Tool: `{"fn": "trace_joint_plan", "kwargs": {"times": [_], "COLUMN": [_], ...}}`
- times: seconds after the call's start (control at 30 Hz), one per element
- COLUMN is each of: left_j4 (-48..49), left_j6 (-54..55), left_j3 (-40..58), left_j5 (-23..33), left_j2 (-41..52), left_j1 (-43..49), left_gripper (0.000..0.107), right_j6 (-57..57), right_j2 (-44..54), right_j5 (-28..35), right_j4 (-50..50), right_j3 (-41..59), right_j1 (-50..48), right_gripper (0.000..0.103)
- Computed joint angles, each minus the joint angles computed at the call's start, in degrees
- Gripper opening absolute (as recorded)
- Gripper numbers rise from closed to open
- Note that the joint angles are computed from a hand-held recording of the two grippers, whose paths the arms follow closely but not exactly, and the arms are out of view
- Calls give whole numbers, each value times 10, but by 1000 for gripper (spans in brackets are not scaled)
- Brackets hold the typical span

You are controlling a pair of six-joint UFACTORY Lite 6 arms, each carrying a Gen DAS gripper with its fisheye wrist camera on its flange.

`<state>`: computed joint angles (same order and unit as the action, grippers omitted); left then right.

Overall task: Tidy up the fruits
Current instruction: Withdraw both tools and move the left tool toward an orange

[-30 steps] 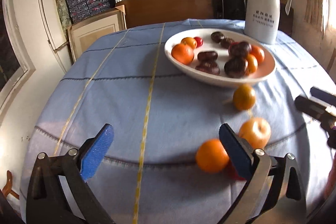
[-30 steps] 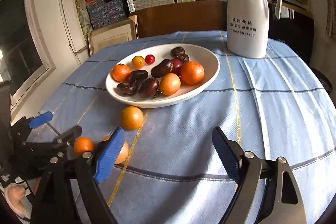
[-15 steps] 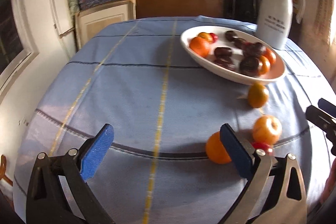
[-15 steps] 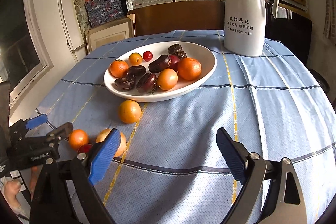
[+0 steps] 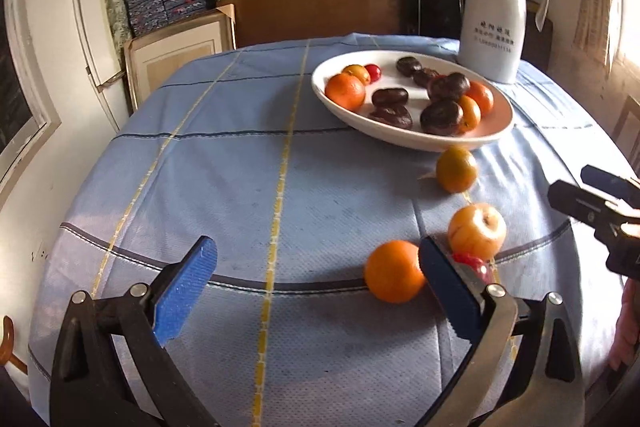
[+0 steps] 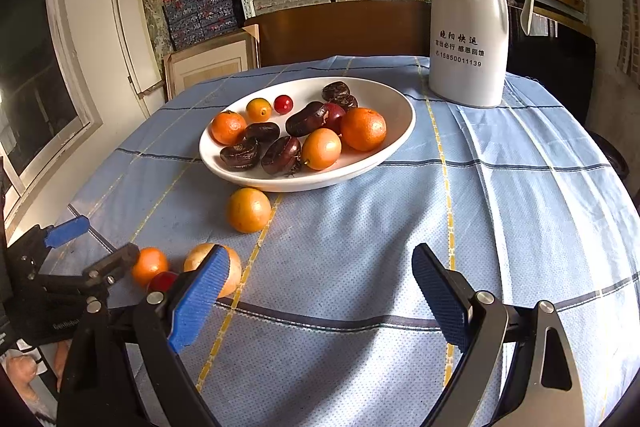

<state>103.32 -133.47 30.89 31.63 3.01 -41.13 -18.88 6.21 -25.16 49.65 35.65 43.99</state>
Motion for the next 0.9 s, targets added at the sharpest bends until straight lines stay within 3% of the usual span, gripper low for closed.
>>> {"fn": "trace_joint_plan", "kwargs": {"times": [0.23, 0.4, 0.5, 0.57, 0.73, 0.9], "left_j4": [55, 2, 109, 166, 89, 80], "left_j6": [-35, 16, -62, -111, -37, -11], "left_j3": [-5, -54, -98, -117, -92, -68], "left_j5": [-40, 9, -74, -92, -38, -35], "left_j2": [5, -46, -96, -123, -78, -42], "left_j1": [24, 42, 130, 145, 55, 23], "left_gripper": [99, 99, 99, 99, 99, 97], "right_j6": [6, 26, 44, 48, 49, -6], "right_j2": [1, -4, -12, -17, -16, -13], "right_j5": [0, 2, 2, 0, 2, -8], "right_j4": [-3, -21, -39, -46, -60, -11], "right_j3": [0, -4, -10, -15, -17, -17], "right_j1": [0, -5, -5, -2, 17, 62], "right_gripper": [93, 93, 93, 93, 93, 93]}}
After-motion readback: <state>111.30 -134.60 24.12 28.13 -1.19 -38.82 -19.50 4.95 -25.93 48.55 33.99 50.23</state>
